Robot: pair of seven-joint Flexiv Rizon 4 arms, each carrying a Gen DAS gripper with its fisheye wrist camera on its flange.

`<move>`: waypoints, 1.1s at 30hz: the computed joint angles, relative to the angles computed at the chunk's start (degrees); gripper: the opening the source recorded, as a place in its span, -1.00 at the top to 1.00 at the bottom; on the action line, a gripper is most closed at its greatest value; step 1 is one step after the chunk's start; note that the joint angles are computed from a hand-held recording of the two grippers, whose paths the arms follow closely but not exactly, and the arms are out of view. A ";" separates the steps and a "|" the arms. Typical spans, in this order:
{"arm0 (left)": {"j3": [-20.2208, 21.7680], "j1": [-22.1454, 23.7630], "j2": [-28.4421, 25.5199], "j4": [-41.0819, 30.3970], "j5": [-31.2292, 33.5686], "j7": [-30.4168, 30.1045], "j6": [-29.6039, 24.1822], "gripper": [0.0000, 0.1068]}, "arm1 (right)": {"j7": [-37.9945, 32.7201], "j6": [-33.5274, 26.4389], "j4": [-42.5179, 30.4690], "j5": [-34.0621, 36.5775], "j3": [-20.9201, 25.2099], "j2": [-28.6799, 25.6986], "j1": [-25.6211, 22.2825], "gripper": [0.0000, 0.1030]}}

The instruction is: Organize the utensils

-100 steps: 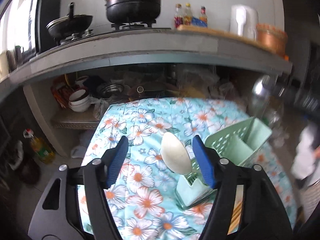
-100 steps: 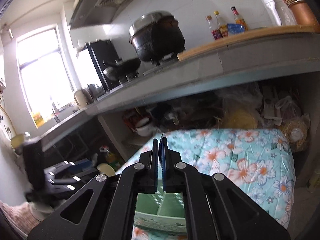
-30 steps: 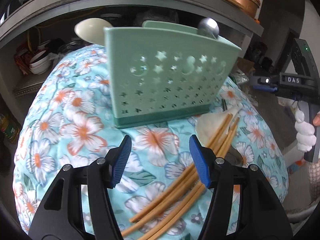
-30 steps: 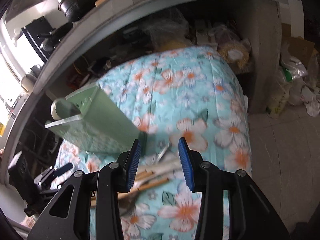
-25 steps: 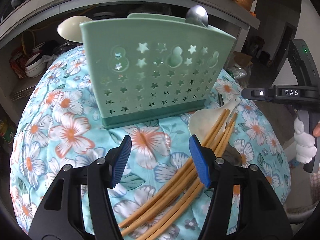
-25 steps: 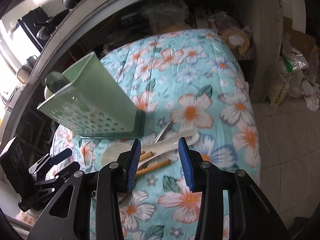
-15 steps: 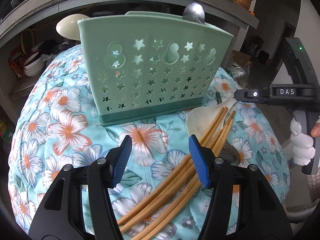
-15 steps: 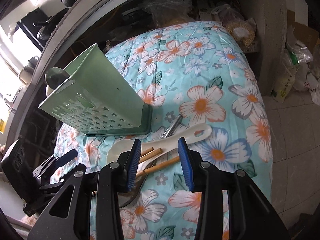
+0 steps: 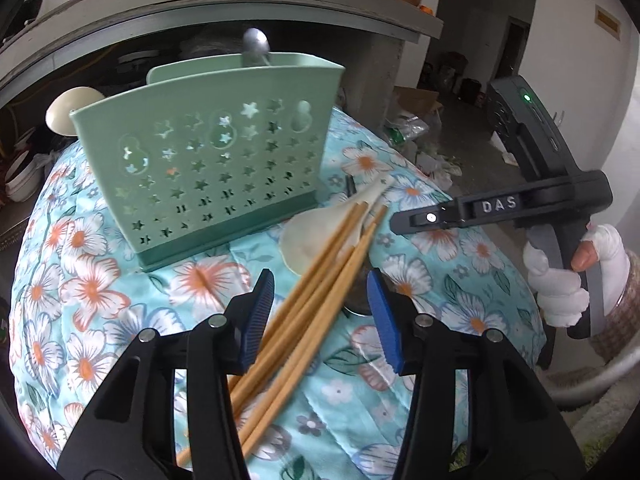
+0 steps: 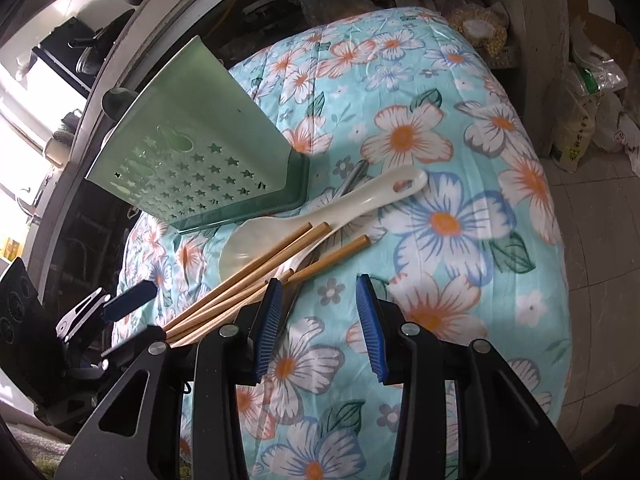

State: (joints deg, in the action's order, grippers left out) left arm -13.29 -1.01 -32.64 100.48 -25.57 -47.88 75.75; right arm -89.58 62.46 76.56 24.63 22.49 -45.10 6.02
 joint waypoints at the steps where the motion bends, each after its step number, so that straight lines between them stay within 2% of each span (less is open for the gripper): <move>1: 0.15 -0.12 0.26 0.24 0.33 0.13 -0.53 0.16 | -0.07 -0.05 -0.04 0.22 0.19 -0.06 -0.13 0.26; 10: 1.89 -0.94 1.19 1.15 0.58 -0.20 -6.05 0.17 | -2.59 -0.78 0.68 2.87 1.81 0.17 -1.55 0.26; 20: 4.05 -2.70 -0.38 -1.26 2.17 -2.29 -11.08 0.32 | -7.50 0.39 3.19 4.88 2.25 1.56 -1.66 0.26; 23: 4.88 -3.85 -0.63 -1.38 3.92 -3.05 -9.49 0.37 | -7.60 0.36 3.38 5.31 2.21 1.48 -1.89 0.26; 26: 6.89 -6.30 -1.32 -1.92 8.50 -3.49 -6.16 0.37 | -7.86 0.20 3.19 6.48 2.73 1.12 -2.60 0.26; 30: 12.29 -11.39 -2.28 -2.63 18.78 -3.96 -0.40 0.37 | -8.59 0.34 3.37 7.66 3.07 1.10 -3.13 0.26; 33: 18.34 -16.28 -3.50 -3.91 26.85 -5.91 2.84 0.40 | -9.06 0.32 3.42 8.38 3.27 1.10 -3.44 0.26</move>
